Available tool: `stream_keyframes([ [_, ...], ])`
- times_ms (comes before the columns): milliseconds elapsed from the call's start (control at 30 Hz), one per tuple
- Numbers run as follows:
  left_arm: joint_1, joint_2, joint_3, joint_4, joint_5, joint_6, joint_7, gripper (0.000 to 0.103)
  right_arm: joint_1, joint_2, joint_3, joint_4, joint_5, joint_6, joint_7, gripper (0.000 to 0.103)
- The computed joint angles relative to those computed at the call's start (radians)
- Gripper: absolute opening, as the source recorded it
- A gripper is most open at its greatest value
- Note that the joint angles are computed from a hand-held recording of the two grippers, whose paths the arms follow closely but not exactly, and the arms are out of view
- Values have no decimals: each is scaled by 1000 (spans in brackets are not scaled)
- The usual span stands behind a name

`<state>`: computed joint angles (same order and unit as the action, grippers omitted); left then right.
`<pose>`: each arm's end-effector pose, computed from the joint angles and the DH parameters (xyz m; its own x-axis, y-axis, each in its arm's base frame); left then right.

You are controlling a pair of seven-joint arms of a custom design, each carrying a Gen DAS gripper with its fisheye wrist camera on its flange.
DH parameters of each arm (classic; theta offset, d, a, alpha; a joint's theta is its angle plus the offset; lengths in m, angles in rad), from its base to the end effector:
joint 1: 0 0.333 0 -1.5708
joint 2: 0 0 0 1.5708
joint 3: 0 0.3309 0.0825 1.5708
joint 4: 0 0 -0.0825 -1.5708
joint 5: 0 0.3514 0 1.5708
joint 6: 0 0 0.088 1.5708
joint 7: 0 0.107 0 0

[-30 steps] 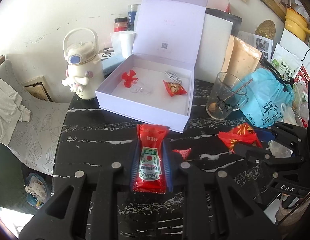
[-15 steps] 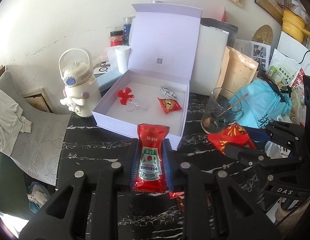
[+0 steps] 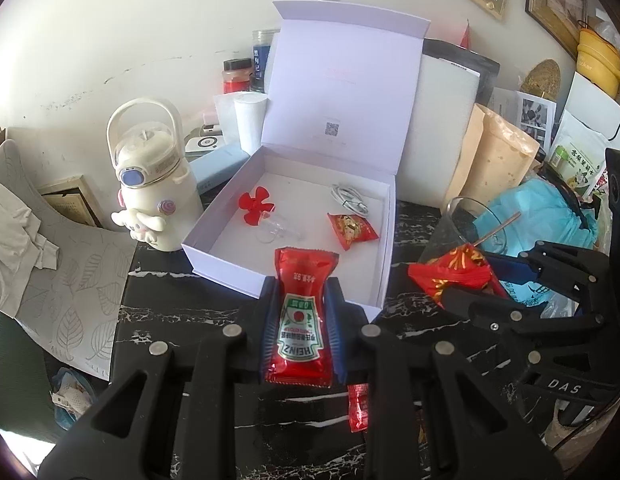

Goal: Organize objects
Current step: 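Carry the ketchup sachet and red snack bag with both tools into the white box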

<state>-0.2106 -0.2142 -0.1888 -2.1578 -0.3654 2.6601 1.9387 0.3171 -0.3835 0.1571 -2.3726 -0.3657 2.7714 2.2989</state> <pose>0.4655 -0.1945 0.5964 -0.5113 -0.8576 0.0550 -0.6506 0.3445 -0.6768 0.3847 0.2258 0.5837 0.1034 -0.9858 -0.1321 -0.6940 0.0236 -0.7196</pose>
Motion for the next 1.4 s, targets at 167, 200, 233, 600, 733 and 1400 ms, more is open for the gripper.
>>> stream_keyframes([
  [167,5,61,-8,54,26,0,-13,22,-16,44,-10,37,-5,11,-4,40],
  [200,5,74,-10,64,32,0,-16,22,-20,55,-11,47,-8,11,-5,40],
  [233,5,88,-11,76,36,-2,-18,22,-24,64,-11,57,-13,11,-5,40],
  [600,8,227,-19,207,72,-4,-46,22,-48,178,-39,151,-26,30,-16,40],
  [733,6,276,-19,254,107,4,-75,22,-53,210,-50,178,-21,41,-13,40],
  [1400,-10,526,1,560,229,-61,-106,22,-70,388,-94,387,-113,-35,80,40],
])
